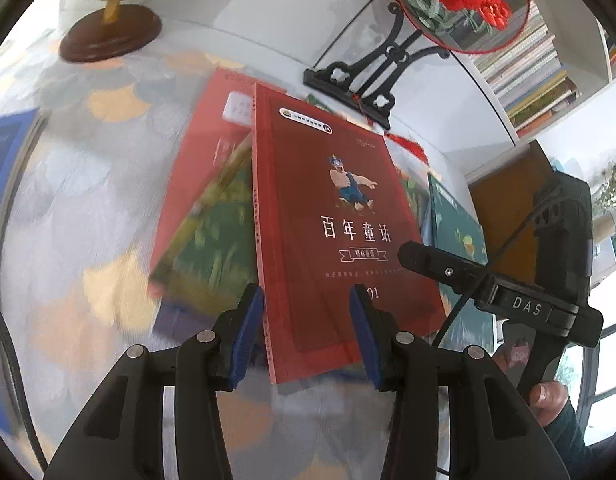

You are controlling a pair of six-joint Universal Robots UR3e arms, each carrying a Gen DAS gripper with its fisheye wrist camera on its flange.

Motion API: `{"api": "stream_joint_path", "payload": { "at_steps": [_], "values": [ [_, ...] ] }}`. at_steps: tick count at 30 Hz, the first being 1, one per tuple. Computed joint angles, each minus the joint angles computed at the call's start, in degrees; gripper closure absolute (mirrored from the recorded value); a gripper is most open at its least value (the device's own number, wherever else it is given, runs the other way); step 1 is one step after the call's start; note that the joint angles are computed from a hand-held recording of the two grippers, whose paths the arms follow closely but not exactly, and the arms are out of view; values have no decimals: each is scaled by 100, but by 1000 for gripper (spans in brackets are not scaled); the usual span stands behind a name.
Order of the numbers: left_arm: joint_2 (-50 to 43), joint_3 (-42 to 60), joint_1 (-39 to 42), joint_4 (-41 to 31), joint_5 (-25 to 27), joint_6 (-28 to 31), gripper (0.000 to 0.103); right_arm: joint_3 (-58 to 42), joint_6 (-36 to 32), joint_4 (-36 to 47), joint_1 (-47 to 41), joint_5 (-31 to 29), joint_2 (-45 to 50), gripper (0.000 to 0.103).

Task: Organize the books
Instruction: 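Close the left tool on the red book edge while the right tool steadies it, then lift the red book upright with the left tool while the right tool grips it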

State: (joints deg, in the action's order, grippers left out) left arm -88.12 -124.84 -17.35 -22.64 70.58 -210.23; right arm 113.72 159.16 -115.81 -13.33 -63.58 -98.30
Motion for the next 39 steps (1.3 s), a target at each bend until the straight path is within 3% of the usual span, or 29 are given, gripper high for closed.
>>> {"api": "stream_joint_path", "payload": {
  "at_steps": [3,11,13,15,17,20,25,29,31,34,36,39],
  "values": [
    [494,-422,-186,-97,138,-169,62,326,-106,372,11,26,-609,20],
    [1930,-1527,-401,-622,277,-686,62,1414,-680,1636,249,-319,-2969,20],
    [2021,-1661,-420,-624,346,-708,62,1724,-755,1759,240,-428,-3436,26],
    [2053,-1734,-491,-561,627,-755,62,1929,-886,1978,97,-479,-3883,46],
    [1970,-1739,-502,-543,756,-682,62,1991,-1351,2596,-364,-354,-4485,56],
    [1680,-1625,-613,-358,931,-636,62,1991,-1892,3319,-911,-267,-5012,57],
    [1114,-1203,-851,-283,1143,-401,61,2109,-1627,3064,-686,-287,-5110,56],
    [1784,-1339,-869,-597,964,-349,62,2197,-948,2105,143,-633,-4632,53],
    [2712,-1743,-603,-789,504,-389,62,2138,-1183,2294,-10,-537,-4637,53],
    [3875,-2143,-288,-1417,51,-529,62,1905,-2256,3675,-990,67,-4925,53],
    [3748,-2196,-419,-1296,215,-690,62,1921,-2294,3768,-1035,206,-4871,52],
    [3219,-2326,-591,-788,504,-979,62,2111,-1697,3042,-523,129,-4641,46]
  ]
}}
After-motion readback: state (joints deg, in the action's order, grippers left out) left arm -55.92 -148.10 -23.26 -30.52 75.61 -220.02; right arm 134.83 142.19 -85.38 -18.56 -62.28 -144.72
